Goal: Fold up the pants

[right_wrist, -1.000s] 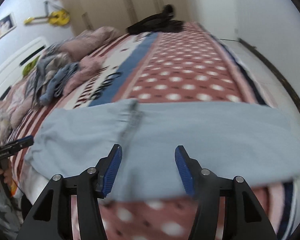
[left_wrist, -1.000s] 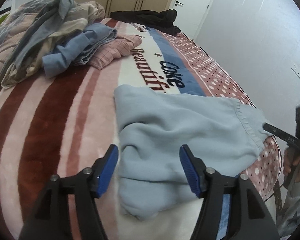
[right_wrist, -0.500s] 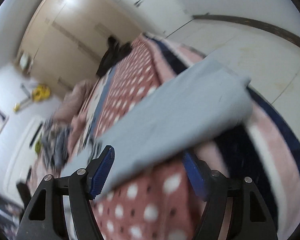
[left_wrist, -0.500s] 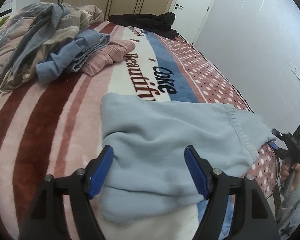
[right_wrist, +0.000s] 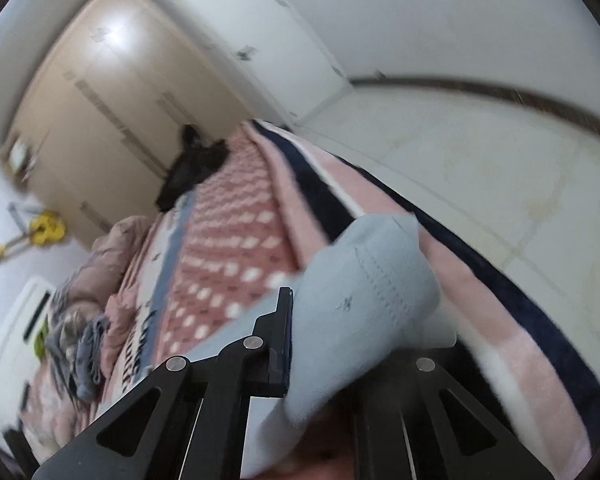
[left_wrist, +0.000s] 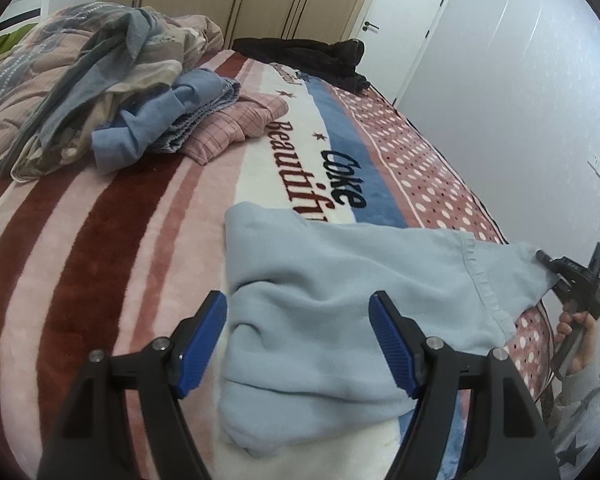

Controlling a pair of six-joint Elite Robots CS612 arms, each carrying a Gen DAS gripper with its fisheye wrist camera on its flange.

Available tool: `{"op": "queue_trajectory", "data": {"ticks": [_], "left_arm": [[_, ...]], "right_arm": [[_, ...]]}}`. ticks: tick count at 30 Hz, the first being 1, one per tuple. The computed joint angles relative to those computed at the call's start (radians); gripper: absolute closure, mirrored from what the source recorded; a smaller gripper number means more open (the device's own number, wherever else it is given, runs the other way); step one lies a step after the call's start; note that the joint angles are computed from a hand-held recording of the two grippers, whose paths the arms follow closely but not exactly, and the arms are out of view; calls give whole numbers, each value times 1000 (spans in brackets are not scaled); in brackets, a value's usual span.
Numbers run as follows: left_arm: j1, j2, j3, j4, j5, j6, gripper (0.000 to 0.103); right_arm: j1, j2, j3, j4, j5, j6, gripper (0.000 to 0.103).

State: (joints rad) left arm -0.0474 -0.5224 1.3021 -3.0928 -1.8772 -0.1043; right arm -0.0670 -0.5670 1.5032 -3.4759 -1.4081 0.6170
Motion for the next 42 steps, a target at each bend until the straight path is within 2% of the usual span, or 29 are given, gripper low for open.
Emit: {"op": "queue_trajectory", "data": {"ticks": [4, 7, 10, 13, 15, 17, 19, 20, 23, 25, 29, 31, 34, 36, 40, 42], "left_arm": [[8, -1, 1, -28, -8, -22, 33], [16, -7, 14, -58, -5, -34, 33], [25, -14, 28, -80, 0, -42, 33], [35, -20, 40, -94, 10, -49, 33], [39, -23, 48, -101, 15, -52, 33], [44, -27, 54, -104, 20, -53, 33], [47, -28, 59, -104, 26, -52, 33], [48, -29, 60, -105, 28, -51, 33], [51, -28, 60, -100, 33, -43, 33], [51, -26, 55, -97, 31, -45, 33], [46, -24, 49, -89, 7, -38, 33], [38, -20, 40, -81, -7, -31, 32], [23, -17, 30, -66, -38, -20, 32], [5, -17, 26, -56, -59, 19, 32], [-45, -12, 10, -4, -14, 96, 32], [-66, -2, -6, 14, -13, 117, 32]], "right_arm": [[40, -22, -23, -49, 63, -115, 99], [88, -21, -85, -24, 144, -237, 99], [146, 1, -159, 66, 218, -362, 99], [208, 46, -246, 215, 276, -498, 99], [244, 70, -281, 317, 285, -595, 99], [277, 94, -317, 453, 258, -690, 97], [296, 110, -333, 521, 208, -744, 88], [301, 116, -336, 532, 202, -764, 75], [295, 103, -304, 500, 258, -781, 51], [281, 81, -263, 468, 326, -772, 49], [242, 24, -156, 345, 400, -712, 49], [227, 5, -125, 310, 379, -688, 45], [216, -9, -106, 302, 278, -673, 44], [206, -11, -95, 279, 228, -644, 44], [189, -19, -62, 245, 168, -607, 44], [185, -22, -48, 254, 146, -611, 44]]}}
